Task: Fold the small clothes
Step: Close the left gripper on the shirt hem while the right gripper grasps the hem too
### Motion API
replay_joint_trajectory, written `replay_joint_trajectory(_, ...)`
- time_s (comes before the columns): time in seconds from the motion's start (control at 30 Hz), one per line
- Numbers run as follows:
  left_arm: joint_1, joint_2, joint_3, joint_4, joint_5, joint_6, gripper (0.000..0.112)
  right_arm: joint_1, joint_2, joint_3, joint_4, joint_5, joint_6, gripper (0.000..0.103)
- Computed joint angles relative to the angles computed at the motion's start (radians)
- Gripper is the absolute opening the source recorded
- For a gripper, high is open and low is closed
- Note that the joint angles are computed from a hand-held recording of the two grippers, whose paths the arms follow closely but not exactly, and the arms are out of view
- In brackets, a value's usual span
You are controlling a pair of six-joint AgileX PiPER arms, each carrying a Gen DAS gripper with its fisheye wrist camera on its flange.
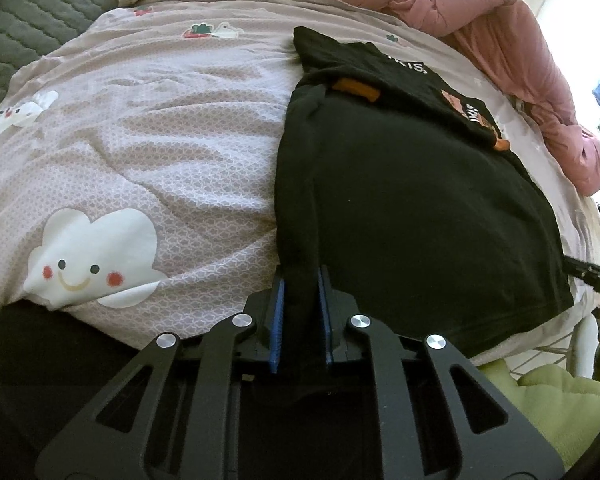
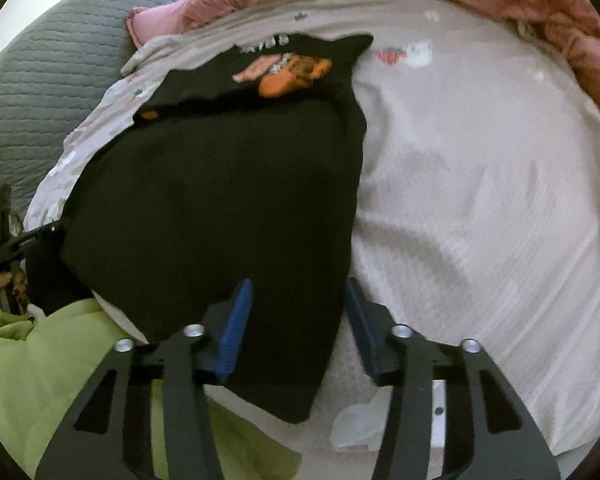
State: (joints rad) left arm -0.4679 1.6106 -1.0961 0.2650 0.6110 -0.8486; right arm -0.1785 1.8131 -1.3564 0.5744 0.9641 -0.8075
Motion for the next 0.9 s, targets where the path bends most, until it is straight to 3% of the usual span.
replay_joint_trajectory(0.3, 0.010, 0.014, -0.003, -0.024, -0.009, 0.011, 0.009, -0.043, 0.044, 0.000, 0.095, 0.041, -0.041, 0.042)
replay_joint_trajectory(0.37, 0.014, 0.013, 0.004, -0.026, -0.020, 0.007, 0.009, -0.049, 0.043, 0.001, 0.115, 0.044, -0.062, 0.027)
replay_joint_trajectory(0.4, 0.015, 0.011, 0.008, -0.024, -0.026, 0.002, 0.008, -0.052, 0.043, -0.001, 0.126, 0.050, -0.072, 0.012)
replay_joint_trajectory(0.43, 0.013, 0.009, 0.009, -0.017, -0.026, -0.006, 0.006, -0.059, 0.046, -0.007, 0.148, 0.065, -0.084, 0.009)
replay_joint_trajectory(0.67, -0.045, -0.050, 0.009, 0.155, 0.002, -0.154, 0.004, -0.087, 0.030, -0.042, 0.262, 0.124, -0.180, 0.007)
replay_joint_trajectory(0.77, -0.013, -0.090, 0.014, 0.142, -0.032, -0.156, 0.004, -0.102, 0.043, -0.089, 0.332, 0.157, -0.206, 0.007)
replay_joint_trajectory(0.9, 0.017, -0.084, -0.043, 0.131, -0.023, -0.134, 0.004, -0.117, 0.083, -0.191, 0.412, 0.193, -0.208, 0.007)
